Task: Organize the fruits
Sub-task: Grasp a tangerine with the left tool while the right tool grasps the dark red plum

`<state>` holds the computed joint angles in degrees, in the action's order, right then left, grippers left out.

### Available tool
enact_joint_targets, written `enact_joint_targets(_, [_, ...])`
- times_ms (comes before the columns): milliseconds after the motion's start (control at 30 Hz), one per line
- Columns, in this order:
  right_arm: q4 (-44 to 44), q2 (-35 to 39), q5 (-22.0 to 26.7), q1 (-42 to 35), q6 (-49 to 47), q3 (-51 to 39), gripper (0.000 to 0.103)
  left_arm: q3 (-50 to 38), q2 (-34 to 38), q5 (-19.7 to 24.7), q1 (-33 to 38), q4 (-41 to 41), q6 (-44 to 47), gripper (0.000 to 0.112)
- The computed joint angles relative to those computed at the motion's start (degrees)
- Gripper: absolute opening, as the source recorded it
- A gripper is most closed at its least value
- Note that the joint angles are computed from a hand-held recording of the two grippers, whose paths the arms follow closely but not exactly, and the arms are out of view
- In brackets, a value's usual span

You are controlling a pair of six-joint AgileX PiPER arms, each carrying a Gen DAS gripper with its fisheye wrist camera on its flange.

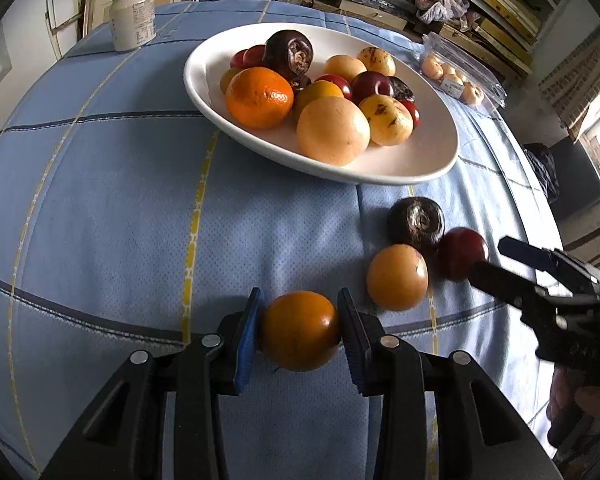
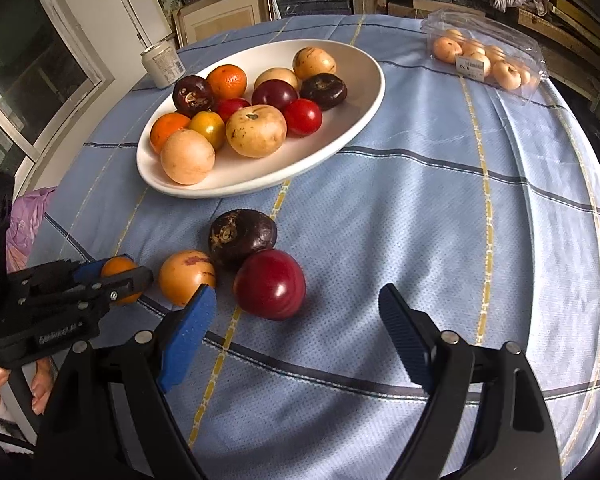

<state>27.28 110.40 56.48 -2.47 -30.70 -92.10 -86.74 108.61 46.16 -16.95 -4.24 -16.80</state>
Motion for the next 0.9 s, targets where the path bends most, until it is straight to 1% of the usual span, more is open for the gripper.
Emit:
enact_joint_targets(100, [0.09,1.38,0.74,0.12,0.17,-1.53,0.075,0.72,-0.48,0.0,-0.07,-0.09,0.25,0.038])
enact_joint_targets(233, [-0.05,2.72,1.11,0.71,0.26,-2.84,0.073,0.97,-0.67,0.15,-0.2,0.6,0.07,0.038])
enact_joint_targets(367, [-0.95,3.63,1.59,1.73,0.18,-3.39,0.06,1.42,-0.94,0.05,-0.25,0.82,0.02,0.038])
enact_joint_targets(433, [-1.76,3.48,0.65,2.34,0.1,-2.81,0.056,1.49,-0.99,0.03,-0.37,1.09,-0.09,0.038])
enact_joint_targets(500, [-1.18,3.18,0.51,2.45,-0.96,-2.31,0.042,1.6,-1.02,-0.03,-0.41,1.22,-0.12,0.038])
enact_joint_targets(533, [-1.0,3.17,0.99,2.48,-1.07,-2.43,0.039,1.6,-1.03,-0.01,-0.43,1.25,-0.13,0.038])
enact_joint_targets(600, [-1.7,2.65,0.77,2.84,-0.75,-1.98,0.039,1.61,-1.05,0.03,-0.44,1.24,-0.11,0.038])
enact_joint_targets(733, [-0.19,0.36,0.78,2.01,-1.29,0.09,0.039,1.74,-1.5,-0.15,-0.76,1.81,-0.91,0.038])
enact_joint_targets(900, [1.12,-2.7,1.07,0.17,-1.87,-0.29,0.038,-1.8,-1.64,1.71,-1.86,5.99,-2.43,0.038])
